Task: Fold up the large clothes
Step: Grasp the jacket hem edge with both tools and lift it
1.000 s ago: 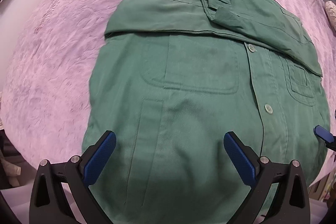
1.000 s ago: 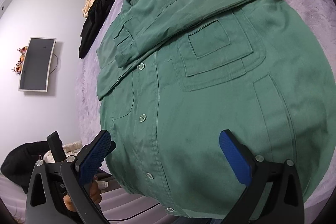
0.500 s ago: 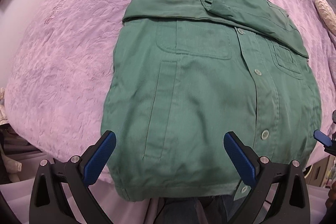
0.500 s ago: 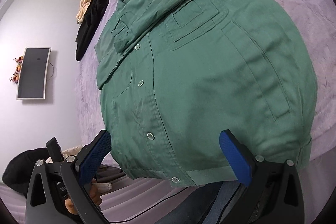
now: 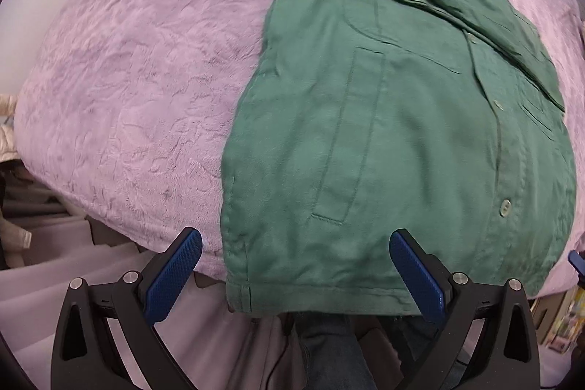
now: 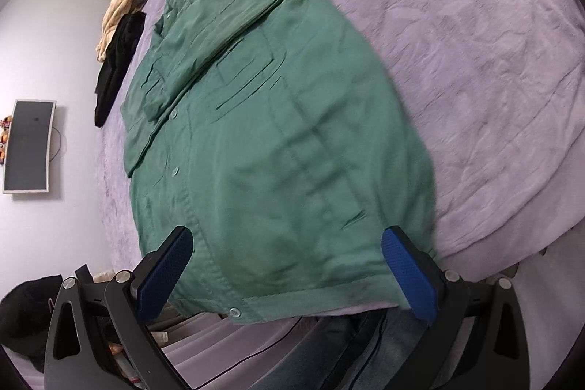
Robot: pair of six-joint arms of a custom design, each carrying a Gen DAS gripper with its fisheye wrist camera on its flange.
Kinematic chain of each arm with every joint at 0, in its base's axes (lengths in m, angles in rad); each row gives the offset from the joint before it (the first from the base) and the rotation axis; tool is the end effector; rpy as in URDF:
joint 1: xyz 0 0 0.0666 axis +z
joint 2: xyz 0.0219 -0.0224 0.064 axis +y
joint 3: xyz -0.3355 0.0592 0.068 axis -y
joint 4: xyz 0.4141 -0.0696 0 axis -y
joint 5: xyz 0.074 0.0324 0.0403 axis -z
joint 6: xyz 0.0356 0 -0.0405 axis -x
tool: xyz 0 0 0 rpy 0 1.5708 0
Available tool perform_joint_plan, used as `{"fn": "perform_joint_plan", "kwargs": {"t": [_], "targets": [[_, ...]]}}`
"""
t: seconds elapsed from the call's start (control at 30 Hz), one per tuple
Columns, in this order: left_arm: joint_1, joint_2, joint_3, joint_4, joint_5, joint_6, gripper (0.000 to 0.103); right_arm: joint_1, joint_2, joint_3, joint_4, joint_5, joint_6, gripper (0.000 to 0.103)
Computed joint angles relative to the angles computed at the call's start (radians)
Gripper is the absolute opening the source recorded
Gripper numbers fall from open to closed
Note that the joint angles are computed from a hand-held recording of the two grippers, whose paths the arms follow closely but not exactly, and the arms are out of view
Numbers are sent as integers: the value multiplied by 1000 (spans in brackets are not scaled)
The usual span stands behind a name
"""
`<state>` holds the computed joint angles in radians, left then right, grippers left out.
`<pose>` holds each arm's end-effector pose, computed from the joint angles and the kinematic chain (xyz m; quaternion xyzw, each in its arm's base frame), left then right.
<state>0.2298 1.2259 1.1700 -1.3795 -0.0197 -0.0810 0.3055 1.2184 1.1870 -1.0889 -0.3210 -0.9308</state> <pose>0.3899 0.0915 0.3376 -0.0748 0.9949 0.0202 0.0653 0.4074 0.1398 0.3588 0.2620 0.9265 0.2547 0.0894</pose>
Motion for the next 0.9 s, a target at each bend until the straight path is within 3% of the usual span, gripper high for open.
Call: {"fn": "perform_joint_plan", "kwargs": {"t": [0.17, 0.27, 0.4, 0.47, 0.57, 0.63, 0.77, 0.83, 0.9], "targets": [[20, 60, 27, 70, -16, 13, 103, -106, 20, -52, 39, -67, 65, 103], [53, 122, 56, 79, 52, -13, 103, -134, 21, -118, 111, -220, 48, 103], [96, 185, 85, 46, 144, -47, 103, -100, 20, -177, 116, -318, 66, 103], [107, 188, 93, 28, 165, -84, 103, -63, 18, -189, 81, -302, 99, 103], [123, 179, 86, -5, 180, -160, 103, -18, -5, -206, 99, -266, 78, 103], [129, 159, 63, -20, 174, -202, 103, -17, -30, -230, 181, -319, -4, 103], [144, 132, 22, -52, 172, -246, 103, -4, -109, -295, 469, -420, -194, 103], [150, 123, 5, -78, 182, -264, 103, 11, -112, -299, 534, -418, -243, 103], [150, 110, -21, -91, 187, -276, 103, 30, -84, -281, 519, -391, -254, 103]]}}
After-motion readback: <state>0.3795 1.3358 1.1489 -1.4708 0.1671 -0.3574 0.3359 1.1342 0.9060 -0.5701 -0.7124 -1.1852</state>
